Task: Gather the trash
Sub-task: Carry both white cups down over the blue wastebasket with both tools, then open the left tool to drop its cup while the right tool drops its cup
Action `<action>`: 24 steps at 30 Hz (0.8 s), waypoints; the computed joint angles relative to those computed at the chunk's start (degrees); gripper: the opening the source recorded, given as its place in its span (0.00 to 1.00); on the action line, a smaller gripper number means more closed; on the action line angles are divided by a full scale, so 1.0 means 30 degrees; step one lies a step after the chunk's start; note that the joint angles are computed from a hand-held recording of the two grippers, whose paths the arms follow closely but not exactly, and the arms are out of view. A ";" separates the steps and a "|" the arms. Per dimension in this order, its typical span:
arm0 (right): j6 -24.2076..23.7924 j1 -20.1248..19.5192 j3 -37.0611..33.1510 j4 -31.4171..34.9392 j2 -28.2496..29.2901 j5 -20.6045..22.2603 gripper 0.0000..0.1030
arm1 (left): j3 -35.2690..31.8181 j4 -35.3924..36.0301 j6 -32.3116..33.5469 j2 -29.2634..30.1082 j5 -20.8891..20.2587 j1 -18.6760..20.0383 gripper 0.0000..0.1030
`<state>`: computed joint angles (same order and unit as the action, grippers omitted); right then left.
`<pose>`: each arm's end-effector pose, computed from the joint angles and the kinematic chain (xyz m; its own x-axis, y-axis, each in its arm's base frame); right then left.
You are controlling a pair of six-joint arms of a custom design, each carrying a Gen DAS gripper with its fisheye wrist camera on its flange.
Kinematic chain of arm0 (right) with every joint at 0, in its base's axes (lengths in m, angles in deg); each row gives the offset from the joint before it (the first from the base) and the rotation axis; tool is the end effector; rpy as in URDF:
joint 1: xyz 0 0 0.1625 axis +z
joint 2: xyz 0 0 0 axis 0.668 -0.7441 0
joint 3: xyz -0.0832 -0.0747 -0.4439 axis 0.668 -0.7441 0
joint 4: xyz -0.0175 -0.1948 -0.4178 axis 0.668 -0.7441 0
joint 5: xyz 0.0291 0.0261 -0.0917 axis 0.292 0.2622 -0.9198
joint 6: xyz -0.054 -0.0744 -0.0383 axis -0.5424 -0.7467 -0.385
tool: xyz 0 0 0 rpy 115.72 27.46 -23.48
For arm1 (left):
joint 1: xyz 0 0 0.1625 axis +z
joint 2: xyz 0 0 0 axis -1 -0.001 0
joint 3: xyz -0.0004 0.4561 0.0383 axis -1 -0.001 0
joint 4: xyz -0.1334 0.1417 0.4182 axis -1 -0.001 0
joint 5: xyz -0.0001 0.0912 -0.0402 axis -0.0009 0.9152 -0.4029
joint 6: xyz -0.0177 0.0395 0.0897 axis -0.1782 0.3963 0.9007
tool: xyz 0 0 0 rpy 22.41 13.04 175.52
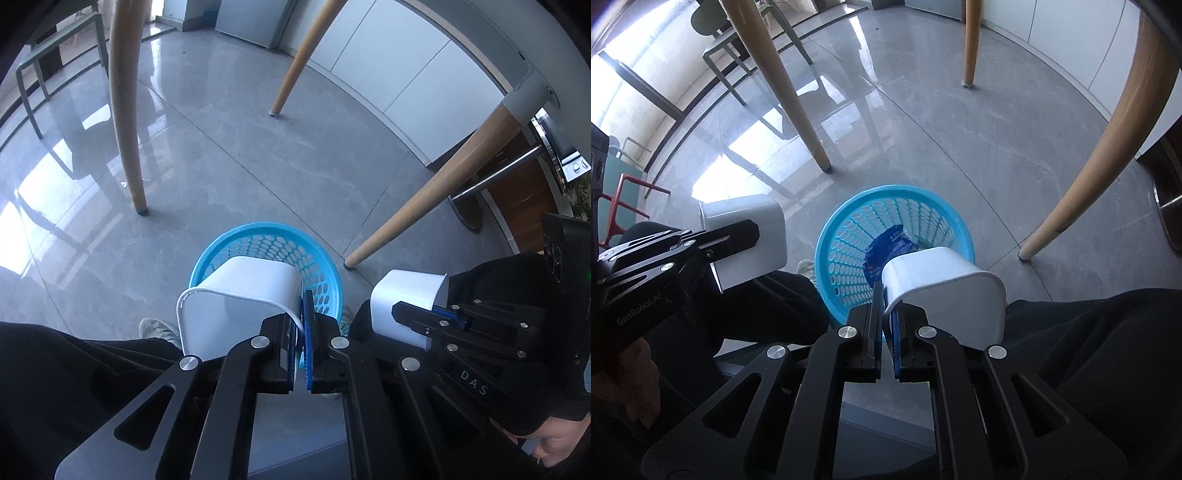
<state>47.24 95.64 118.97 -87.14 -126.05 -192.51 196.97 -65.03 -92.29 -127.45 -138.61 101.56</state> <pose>0.4699 -0.3033 -0.0014 -0.6617 -0.6065 0.4409 -0.5680 0.7893 0.2333 -0.1402 -0.2175 0.3925 -0.8588 -0.3520 -0.3723 -0.1070 0.8339 -0.5414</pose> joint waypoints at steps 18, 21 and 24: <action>0.2125 -0.2578 -0.1433 0.1109 0.3193 0.0502 0.03 | 0.1478 -0.5856 0.6255 0.1219 0.0123 0.6625 0.02; 0.2368 -0.2896 -0.1656 0.1378 0.3698 0.0206 0.03 | 0.1719 -0.6962 0.7376 0.1676 -0.0047 0.7878 0.02; 0.2586 -0.3278 -0.1776 0.1386 0.4078 0.0261 0.03 | 0.2002 -0.8170 0.8464 0.1915 -0.0374 0.9031 0.02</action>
<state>55.00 85.81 113.64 -82.98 -113.82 -191.73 202.97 -89.54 -66.90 -121.71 -139.73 128.65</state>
